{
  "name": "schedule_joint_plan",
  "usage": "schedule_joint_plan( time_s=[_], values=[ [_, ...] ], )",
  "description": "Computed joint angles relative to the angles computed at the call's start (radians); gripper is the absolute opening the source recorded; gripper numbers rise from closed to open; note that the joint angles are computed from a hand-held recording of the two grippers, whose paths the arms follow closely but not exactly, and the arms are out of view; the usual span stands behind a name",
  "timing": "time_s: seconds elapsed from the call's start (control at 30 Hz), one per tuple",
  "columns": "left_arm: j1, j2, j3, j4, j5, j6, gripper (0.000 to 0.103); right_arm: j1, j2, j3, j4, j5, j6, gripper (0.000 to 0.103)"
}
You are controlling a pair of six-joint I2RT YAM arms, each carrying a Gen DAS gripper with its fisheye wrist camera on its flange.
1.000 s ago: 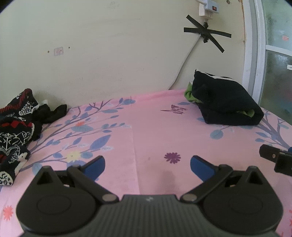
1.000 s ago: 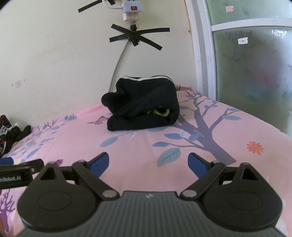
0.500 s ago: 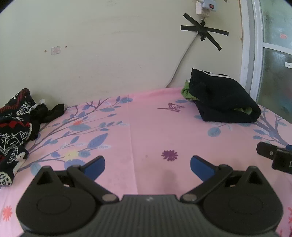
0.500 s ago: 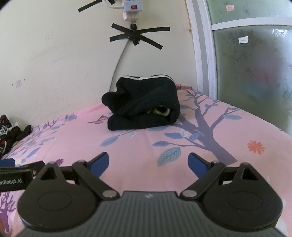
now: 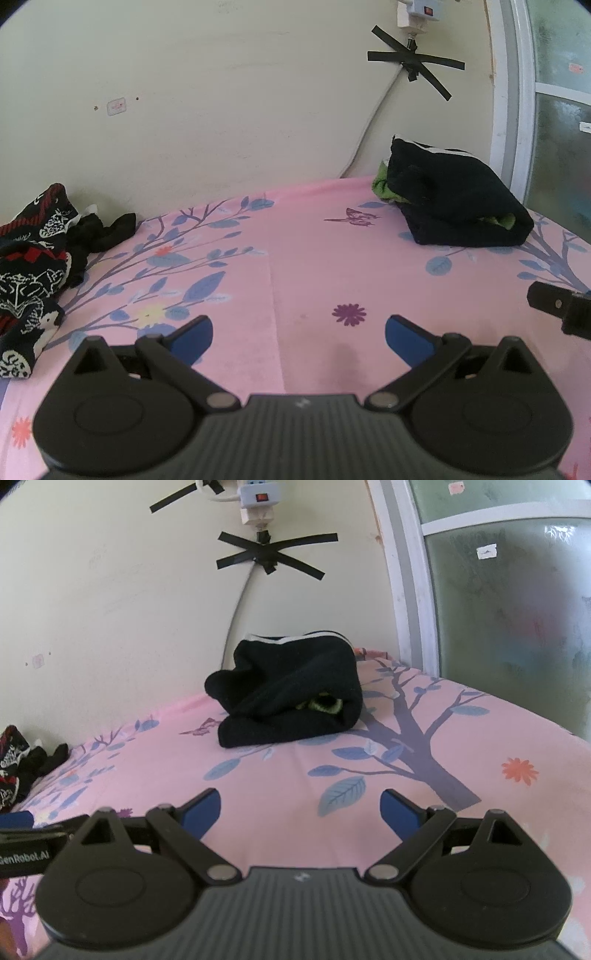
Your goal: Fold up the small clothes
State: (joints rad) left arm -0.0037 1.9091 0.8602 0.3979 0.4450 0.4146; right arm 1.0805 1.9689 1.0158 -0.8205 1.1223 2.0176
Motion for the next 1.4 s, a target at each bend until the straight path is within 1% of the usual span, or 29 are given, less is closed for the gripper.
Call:
schedule_joint_plan(
  time_s=[0.13,0.37,0.5,0.77,1.4],
  values=[
    [0.001,0.009,0.023,-0.036,0.003,0.002,0.103,-0.003,-0.001,0.003,0.013,-0.001,-0.032,0.087],
    [0.007,0.014,0.047,-0.080,0.016,0.001,0.103,0.009,0.008,0.016,0.036,0.006,-0.025,0.087],
    [0.008,0.014,0.046,-0.076,0.016,0.003,0.103,0.008,0.012,0.024,0.057,0.007,-0.069,0.087],
    [0.004,0.012,0.041,-0.071,0.010,0.006,0.103,0.000,-0.009,-0.009,0.093,-0.009,-0.053,0.087],
    [0.005,0.015,0.051,-0.088,0.001,0.018,0.103,0.001,-0.013,-0.021,0.109,-0.012,-0.041,0.087]
  ],
)
